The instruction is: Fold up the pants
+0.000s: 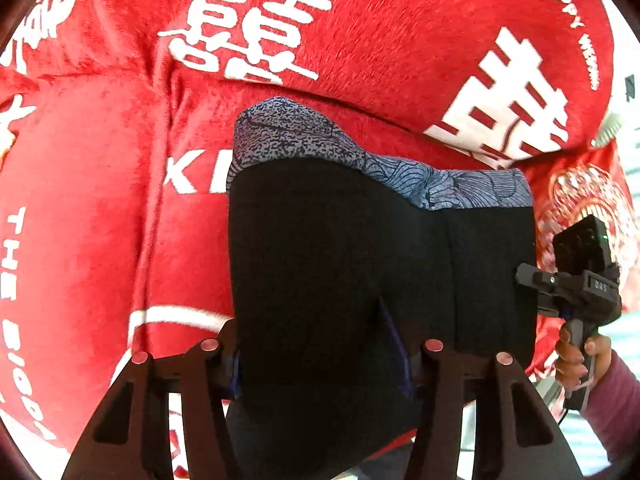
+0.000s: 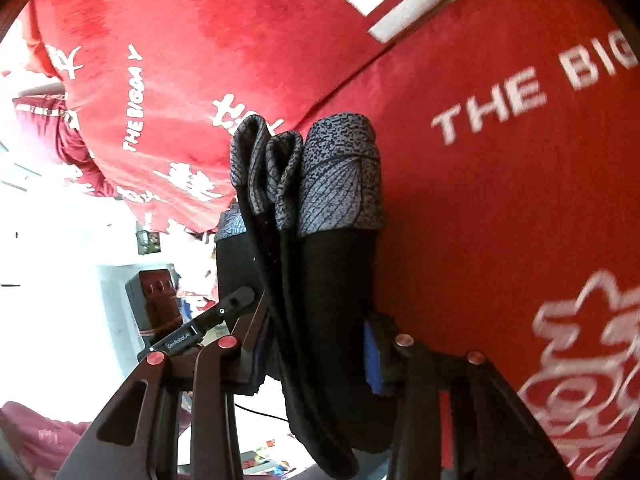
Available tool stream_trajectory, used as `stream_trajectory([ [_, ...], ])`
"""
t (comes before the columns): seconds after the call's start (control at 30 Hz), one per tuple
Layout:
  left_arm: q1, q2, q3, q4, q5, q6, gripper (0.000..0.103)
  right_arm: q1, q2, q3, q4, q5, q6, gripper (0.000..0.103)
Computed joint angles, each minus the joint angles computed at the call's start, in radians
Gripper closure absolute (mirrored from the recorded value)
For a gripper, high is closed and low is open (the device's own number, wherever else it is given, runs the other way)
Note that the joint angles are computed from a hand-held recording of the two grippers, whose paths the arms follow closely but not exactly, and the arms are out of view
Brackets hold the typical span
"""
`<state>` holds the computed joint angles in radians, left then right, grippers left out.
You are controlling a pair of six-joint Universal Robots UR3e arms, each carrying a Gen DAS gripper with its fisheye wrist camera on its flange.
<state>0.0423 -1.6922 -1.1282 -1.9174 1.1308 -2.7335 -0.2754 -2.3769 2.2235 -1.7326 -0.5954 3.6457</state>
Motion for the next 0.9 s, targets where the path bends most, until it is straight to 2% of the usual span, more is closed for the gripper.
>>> stream_trajectory([
  [0.03,0.022,0.018,-0.002,-0.026,0.003,0.028,0.047,0.054,0.0,0.023,-0.112,-0.014,0.11,0.062],
  [0.1,0.076,0.063,-0.028,-0.068,0.021,0.093,0.047,0.156,0.039,0.044,-0.295,-0.063,0.259,0.062],
  [0.13,0.098,0.085,-0.058,-0.07,0.037,0.12,0.047,0.238,0.085,0.055,-0.424,-0.112,0.354,0.062],
  [0.17,0.119,0.11,-0.099,-0.061,0.059,0.144,0.047,0.288,0.104,0.067,-0.49,-0.143,0.408,0.062],
  [0.27,0.157,0.195,-0.279,0.066,0.139,0.174,0.047,0.388,0.167,0.114,-0.603,-0.218,0.491,0.062],
  [0.3,0.163,0.231,-0.363,0.147,0.183,0.183,0.046,0.433,0.215,0.107,-0.634,-0.257,0.506,0.06],
  [0.33,0.18,0.255,-0.421,0.19,0.196,0.203,0.035,0.482,0.254,0.083,-0.635,-0.318,0.506,0.056],
  [0.4,0.233,0.298,-0.502,0.235,0.174,0.217,0.017,0.542,0.292,0.052,-0.588,-0.421,0.502,0.049],
  [0.5,0.254,0.305,-0.528,0.245,0.163,0.213,0.013,0.582,0.332,0.018,-0.56,-0.492,0.542,0.034],
  [0.53,0.248,0.314,-0.543,0.267,0.174,0.205,0.008,0.612,0.356,-0.019,-0.536,-0.535,0.551,0.031],
  [0.6,0.241,0.328,-0.558,0.292,0.186,0.206,0.007,0.666,0.391,-0.088,-0.479,-0.609,0.567,0.025],
  [0.8,0.216,0.36,-0.553,0.295,0.227,0.213,0.007,0.841,0.523,-0.403,-0.157,-0.864,0.678,0.021],
  [0.9,0.198,0.383,-0.546,0.289,0.255,0.218,0.007,0.905,0.624,-0.587,0.021,-0.949,0.706,0.021],
])
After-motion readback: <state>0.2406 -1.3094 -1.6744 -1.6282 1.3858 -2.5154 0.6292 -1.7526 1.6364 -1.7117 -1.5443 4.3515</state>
